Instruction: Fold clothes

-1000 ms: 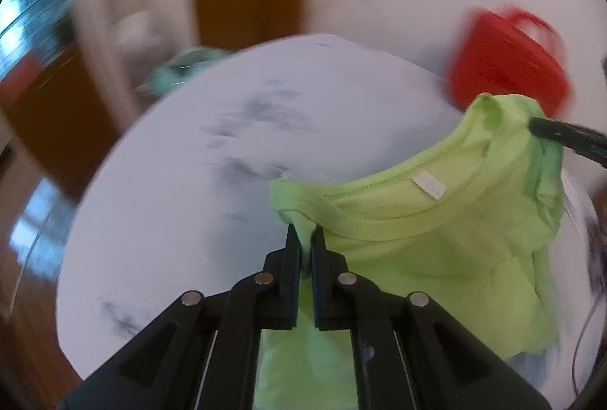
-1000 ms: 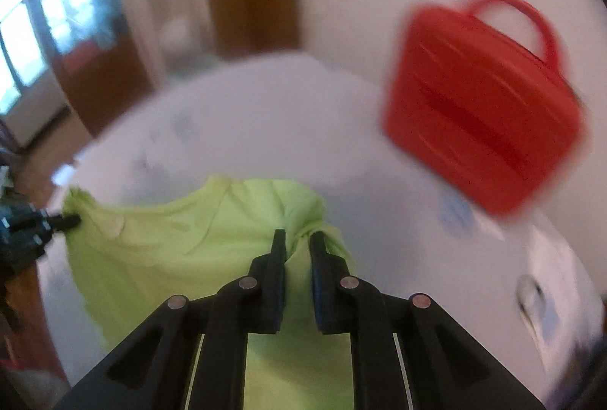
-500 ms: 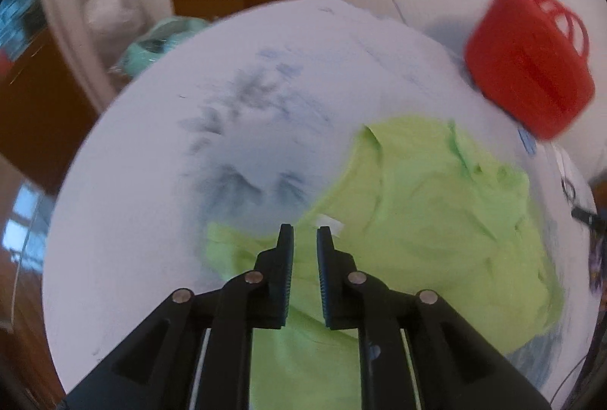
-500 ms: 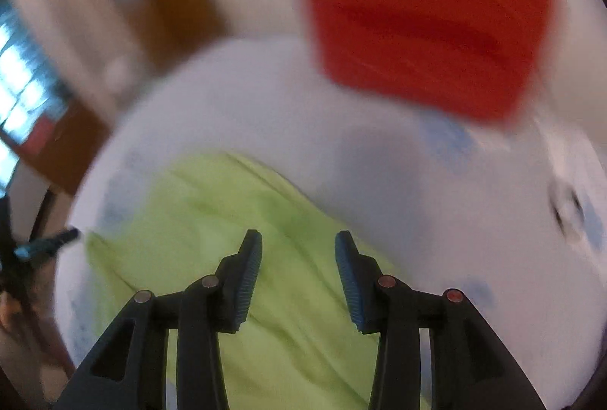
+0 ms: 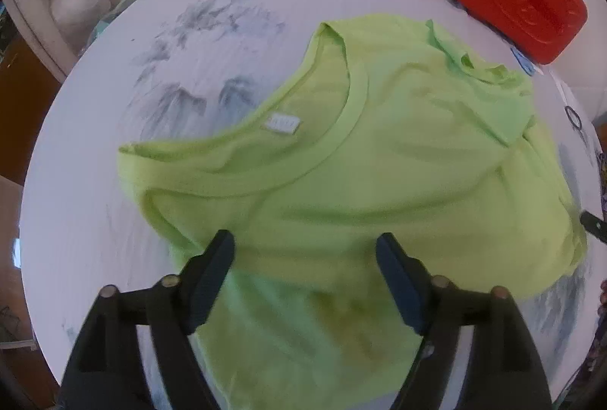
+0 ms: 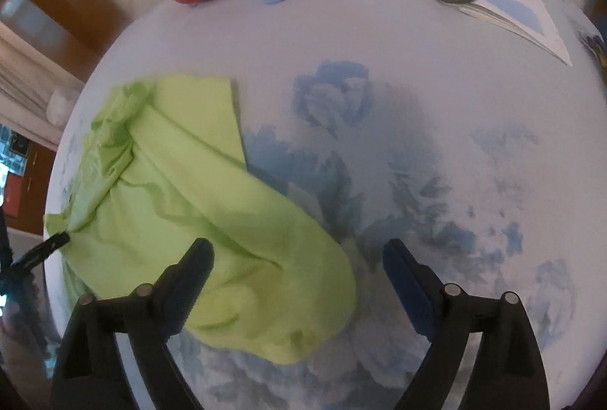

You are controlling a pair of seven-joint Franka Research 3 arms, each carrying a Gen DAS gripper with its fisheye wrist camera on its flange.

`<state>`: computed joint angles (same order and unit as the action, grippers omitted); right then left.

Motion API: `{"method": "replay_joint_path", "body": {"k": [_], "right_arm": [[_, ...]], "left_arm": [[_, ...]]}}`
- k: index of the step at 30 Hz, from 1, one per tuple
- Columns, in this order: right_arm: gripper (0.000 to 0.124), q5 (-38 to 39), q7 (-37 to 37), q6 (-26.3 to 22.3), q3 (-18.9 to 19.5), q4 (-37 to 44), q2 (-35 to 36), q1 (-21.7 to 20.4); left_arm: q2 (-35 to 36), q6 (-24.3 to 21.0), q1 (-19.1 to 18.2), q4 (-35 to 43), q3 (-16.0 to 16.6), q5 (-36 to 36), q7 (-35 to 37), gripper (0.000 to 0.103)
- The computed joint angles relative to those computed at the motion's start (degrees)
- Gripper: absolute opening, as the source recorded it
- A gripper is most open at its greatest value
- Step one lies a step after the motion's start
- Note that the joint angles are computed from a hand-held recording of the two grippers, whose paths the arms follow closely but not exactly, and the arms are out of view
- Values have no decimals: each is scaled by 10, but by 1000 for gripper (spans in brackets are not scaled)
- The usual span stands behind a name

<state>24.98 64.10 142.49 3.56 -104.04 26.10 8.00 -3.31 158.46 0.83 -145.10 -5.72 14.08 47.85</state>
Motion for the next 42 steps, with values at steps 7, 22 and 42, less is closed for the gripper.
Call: {"method": "replay_joint_path", "body": {"k": [7, 22, 42], "right_arm": [[15, -184, 120, 87, -67, -58, -21, 96], [51, -116, 163, -83, -65, -336, -310, -44], [57, 56, -9, -38, -16, -45, -99, -3]], "left_arm": [[-16, -24, -5, -30, -10, 25, -32, 59], [-50, -47, -39, -28, -3, -57, 93, 44], [261, -77, -56, 353, -70, -136, 310, 10]]}}
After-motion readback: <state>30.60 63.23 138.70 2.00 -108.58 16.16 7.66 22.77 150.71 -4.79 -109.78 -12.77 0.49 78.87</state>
